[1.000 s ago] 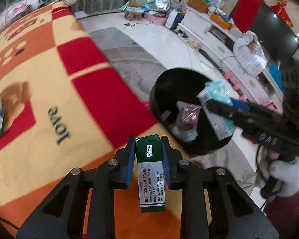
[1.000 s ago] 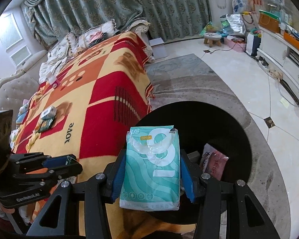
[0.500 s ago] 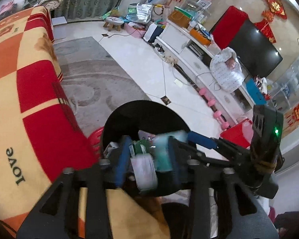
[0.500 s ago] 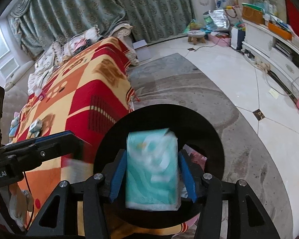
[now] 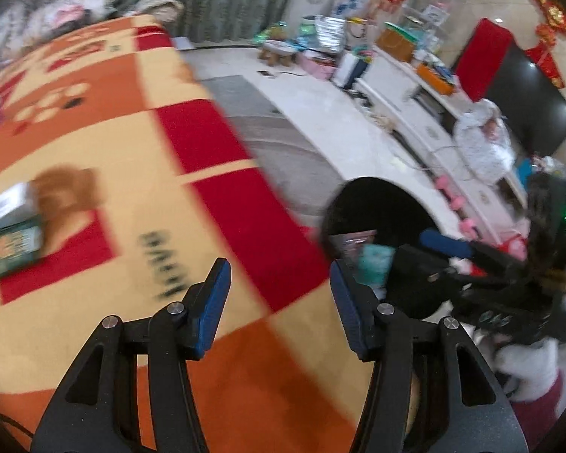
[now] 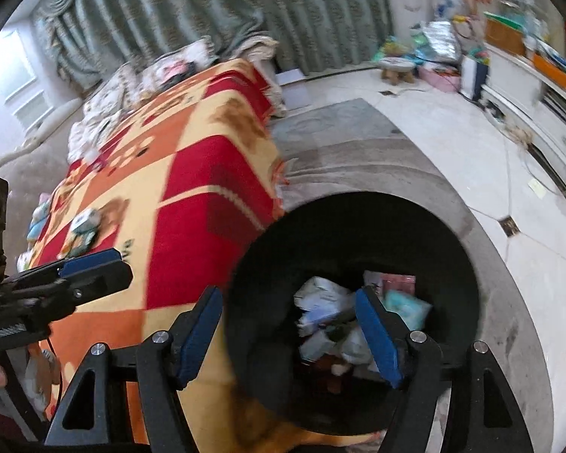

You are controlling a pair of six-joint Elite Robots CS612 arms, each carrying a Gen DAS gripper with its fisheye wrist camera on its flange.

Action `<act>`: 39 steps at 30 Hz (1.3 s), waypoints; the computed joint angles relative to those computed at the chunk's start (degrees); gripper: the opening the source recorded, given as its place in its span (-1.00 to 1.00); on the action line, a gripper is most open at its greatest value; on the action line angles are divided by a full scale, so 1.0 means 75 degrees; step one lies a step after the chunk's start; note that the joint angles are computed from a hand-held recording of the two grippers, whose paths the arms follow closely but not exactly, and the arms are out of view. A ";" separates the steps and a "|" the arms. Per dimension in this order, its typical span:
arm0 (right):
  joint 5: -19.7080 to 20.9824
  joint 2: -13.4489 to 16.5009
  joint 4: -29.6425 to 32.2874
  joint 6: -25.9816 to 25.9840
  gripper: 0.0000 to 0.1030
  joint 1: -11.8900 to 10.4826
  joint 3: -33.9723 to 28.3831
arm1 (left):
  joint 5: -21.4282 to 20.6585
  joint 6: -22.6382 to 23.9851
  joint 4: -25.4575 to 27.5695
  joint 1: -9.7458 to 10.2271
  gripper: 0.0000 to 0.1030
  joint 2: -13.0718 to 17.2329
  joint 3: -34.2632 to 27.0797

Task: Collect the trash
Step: 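Move both tools back over the blanket toward the stocking and cracker packet, then grasp the beige stocking with the left tool while the right tool grasps the green cracker packet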

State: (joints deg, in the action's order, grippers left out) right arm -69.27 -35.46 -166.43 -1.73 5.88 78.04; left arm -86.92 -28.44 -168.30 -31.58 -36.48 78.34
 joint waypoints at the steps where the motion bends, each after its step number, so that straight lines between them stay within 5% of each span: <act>1: 0.0033 0.0006 0.0028 -0.0066 0.36 0.0042 -0.0029 | 0.0161 -0.0023 -0.0047 0.0026 0.03 -0.0090 0.0193; 17: 0.0675 0.0664 0.1931 -0.1348 0.37 0.1147 -0.1616 | 0.2274 -0.1179 -0.0076 0.0961 0.03 -0.1141 0.2520; 24: 0.0677 0.1316 0.2590 -0.1630 0.37 0.1626 -0.2991 | 0.2140 -0.1091 -0.0041 0.1214 0.03 -0.1022 0.2498; 35: -0.0898 0.3395 0.4990 -0.1773 0.37 0.2143 -0.7259 | 0.1477 -0.0795 -0.0053 0.1387 0.03 -0.0881 0.2277; 39: -0.0935 0.3023 0.5061 -0.2560 0.38 0.2168 -0.6619 | 0.1320 -0.0607 -0.0105 0.1408 -0.03 -0.0890 0.2321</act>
State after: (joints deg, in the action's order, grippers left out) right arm -76.28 -12.79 -128.47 -20.93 22.14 28.40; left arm -77.02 -33.00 -169.09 -21.01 -43.16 95.75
